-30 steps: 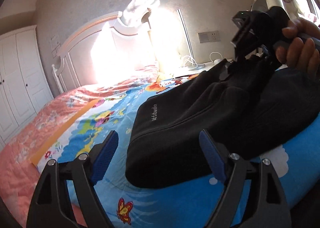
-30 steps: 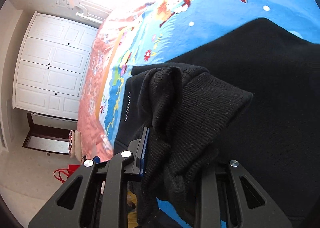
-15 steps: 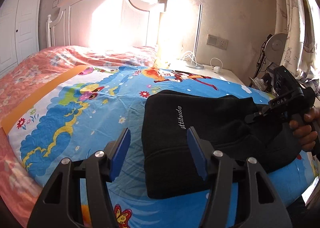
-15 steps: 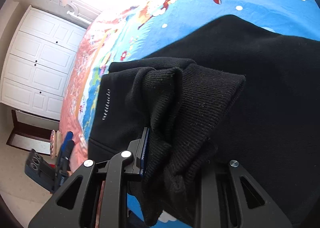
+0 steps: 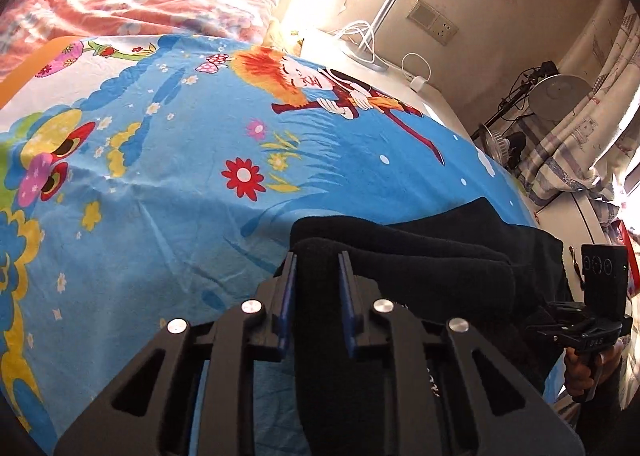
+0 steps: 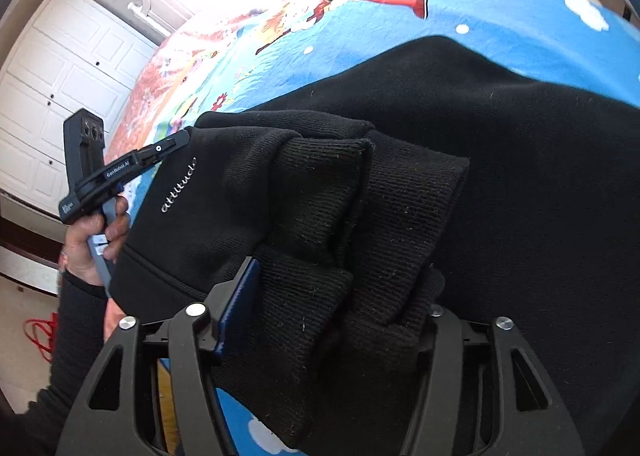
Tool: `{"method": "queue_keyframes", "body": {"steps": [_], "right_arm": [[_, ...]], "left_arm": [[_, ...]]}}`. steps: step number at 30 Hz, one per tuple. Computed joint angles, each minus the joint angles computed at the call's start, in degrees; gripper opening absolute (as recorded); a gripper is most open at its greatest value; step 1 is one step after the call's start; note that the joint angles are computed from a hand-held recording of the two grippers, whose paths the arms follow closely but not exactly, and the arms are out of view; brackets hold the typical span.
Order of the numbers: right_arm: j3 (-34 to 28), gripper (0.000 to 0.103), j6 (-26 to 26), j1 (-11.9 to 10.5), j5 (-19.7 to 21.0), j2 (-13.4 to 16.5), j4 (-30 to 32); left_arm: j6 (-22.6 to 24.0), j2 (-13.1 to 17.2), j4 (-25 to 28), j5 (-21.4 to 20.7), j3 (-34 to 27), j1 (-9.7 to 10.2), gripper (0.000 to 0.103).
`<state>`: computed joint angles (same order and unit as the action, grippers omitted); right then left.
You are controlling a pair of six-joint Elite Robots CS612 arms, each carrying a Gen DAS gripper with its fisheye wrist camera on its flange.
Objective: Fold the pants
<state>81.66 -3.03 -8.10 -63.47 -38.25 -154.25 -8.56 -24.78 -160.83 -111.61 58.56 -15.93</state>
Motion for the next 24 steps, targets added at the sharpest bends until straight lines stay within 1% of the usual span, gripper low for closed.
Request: {"method": "queue_keyframes", "body": {"steps": [1, 2, 3, 4, 5, 6, 8, 10, 11, 12, 13, 14, 15, 17, 18, 20, 23, 24], "right_arm": [[1.18, 0.088, -0.27, 0.72, -4.59, -0.75, -2.28], [2.06, 0.091, -0.51, 1.31, -8.89, -1.32, -4.24], [2.87, 0.092, -0.84, 1.69, -11.13, -1.80, -5.63], [3.55, 0.092, -1.16, 1.78, -12.59, -2.34, -6.27], [4.25, 0.092, -1.19, 2.00, -14.64, -2.95, -7.12], [5.03, 0.092, -1.24, 2.39, -17.23, -3.55, -8.81], [6.43, 0.092, -2.02, 3.34, -21.36, -4.45, -13.60], [7.28, 0.092, -3.48, 4.50, -24.94, -4.84, -18.88], [7.55, 0.092, -4.45, 5.21, -26.02, -4.81, -21.37], [7.61, 0.092, -5.45, 5.92, -26.64, -4.58, -23.55], [7.88, 0.092, -6.36, 6.11, -26.68, -4.53, -25.02], [6.30, 0.092, -6.32, 6.50, -27.02, -3.80, -24.31], [5.48, 0.092, -5.88, 6.85, -27.17, -3.31, -23.78], [4.60, 0.092, -3.84, 7.49, -27.40, -2.50, -23.32], [4.01, 0.092, -3.31, 7.67, -27.23, -1.99, -22.94], [2.84, 0.092, -3.49, 7.93, -25.31, -1.16, -21.84], [0.59, 0.092, -3.74, 8.49, -26.02, 0.26, -20.39], [-0.23, 0.092, -4.08, 8.86, -28.13, 0.74, -19.23]], "left_arm": [[-1.60, -0.28, -1.65, 2.12, 0.80, -0.18, 0.033], [-3.48, -1.10, -4.17, 6.37, 2.70, -0.68, 0.042], [-5.46, -2.26, -7.25, 9.77, 5.10, -0.98, 0.047], [-7.08, -3.47, -10.75, 11.13, 7.63, -1.13, 0.045], [-7.99, -4.92, -14.65, 11.35, 10.58, -1.28, 0.042], [-7.95, -6.41, -18.33, 11.62, 13.57, -1.62, 0.037], [-6.39, -9.50, -24.11, 14.93, 19.66, -3.07, 0.037], [-6.00, -11.84, -28.25, 16.85, 24.60, -4.55, 0.037], [-6.29, -12.61, -28.58, 17.64, 26.21, -5.25, 0.037], [-6.31, -13.25, -27.05, 18.57, 27.34, -5.96, 0.038], [-5.91, -13.59, -23.61, 20.24, 27.77, -6.73, 0.039], [-5.57, -13.62, -19.79, 21.87, 27.69, -7.34, 0.039], [-5.56, -13.24, -18.17, 24.21, 27.78, -7.91, 0.040], [-6.19, -12.81, -19.79, 26.41, 28.40, -8.43, 0.040], [-6.34, -12.97, -19.33, 27.26, 28.53, -8.64, 0.040], [-5.62, -13.12, -18.36, 28.89, 28.49, -9.02, 0.040], [-5.95, -13.15, -19.00, 28.84, 28.85, -9.00, 0.040], [-5.88, -13.21, -18.95, 29.05, 28.91, -9.06, 0.040]]}}
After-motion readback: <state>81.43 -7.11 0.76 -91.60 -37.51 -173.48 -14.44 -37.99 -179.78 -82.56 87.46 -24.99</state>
